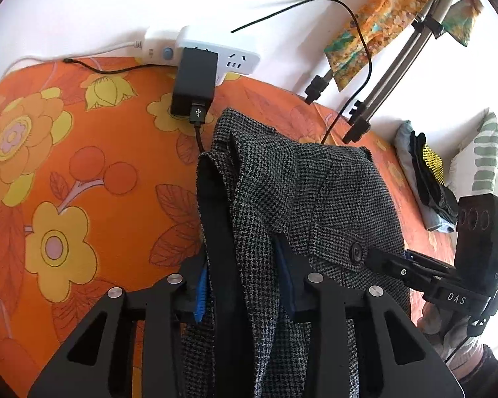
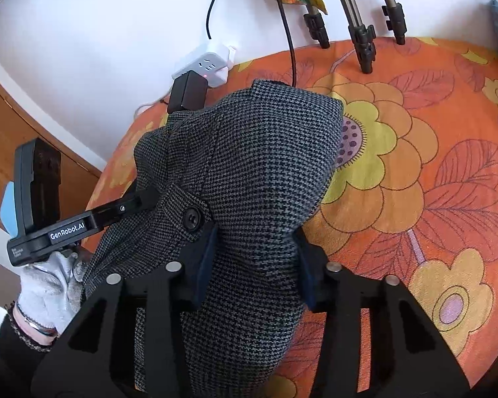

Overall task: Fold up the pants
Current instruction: 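Close the left and right grippers together on the folded gray pants, then lift the folded pants with both grippers and carry them toward the green-striped pillow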

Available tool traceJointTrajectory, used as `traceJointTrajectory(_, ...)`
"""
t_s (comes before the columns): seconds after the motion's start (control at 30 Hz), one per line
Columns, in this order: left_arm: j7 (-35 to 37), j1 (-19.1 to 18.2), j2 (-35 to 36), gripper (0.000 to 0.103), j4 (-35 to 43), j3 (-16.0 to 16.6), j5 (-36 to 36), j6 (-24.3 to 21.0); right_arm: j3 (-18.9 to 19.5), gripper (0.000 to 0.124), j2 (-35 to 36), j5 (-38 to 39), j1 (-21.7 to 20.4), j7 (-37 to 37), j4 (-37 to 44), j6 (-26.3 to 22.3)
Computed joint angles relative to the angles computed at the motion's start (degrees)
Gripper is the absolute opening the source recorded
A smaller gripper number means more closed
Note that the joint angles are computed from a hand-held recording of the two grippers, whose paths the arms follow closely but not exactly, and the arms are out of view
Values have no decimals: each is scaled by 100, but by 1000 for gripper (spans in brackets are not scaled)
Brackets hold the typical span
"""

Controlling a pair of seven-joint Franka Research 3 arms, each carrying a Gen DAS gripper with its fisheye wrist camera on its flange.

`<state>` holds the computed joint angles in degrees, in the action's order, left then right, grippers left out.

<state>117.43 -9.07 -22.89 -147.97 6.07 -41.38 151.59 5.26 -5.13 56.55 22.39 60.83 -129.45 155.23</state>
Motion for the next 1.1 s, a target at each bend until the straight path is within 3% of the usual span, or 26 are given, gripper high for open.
traceJointTrajectory(0.07,29,-68,67,41,12,96,-270,54,-17,41,-2,81,-3,-34,3,-36)
traceJointTrajectory(0.13,134,-65,33,35,-24,90,-387,102,12,32,-22,-70,-3,35,-30,27)
traceJointTrajectory(0.23,-55,-3,-152,25,-195,-204,-1,494,65,22,-76,-326,32,177,-85,187)
traceJointTrajectory(0.33,-264,-124,-348,23,-315,-121,170,644,147,18,-183,-876,75,469,-181,456)
traceJointTrajectory(0.53,-681,-232,-869,21,-653,-116,911,923,218,16,-561,-1891,159,1018,-451,789)
traceJointTrajectory(0.77,-1233,-432,-1493,20,-851,-91,1594,884,189,15,-1135,-2571,252,1443,-794,898)
traceJointTrajectory(0.87,-1416,-597,-1629,19,-894,95,1738,770,321,14,-1342,-2983,141,1771,-944,920)
traceJointTrajectory(1.1,-1892,-778,-2230,19,-1070,63,2270,762,557,13,-2007,-3735,16,2336,-1507,1317)
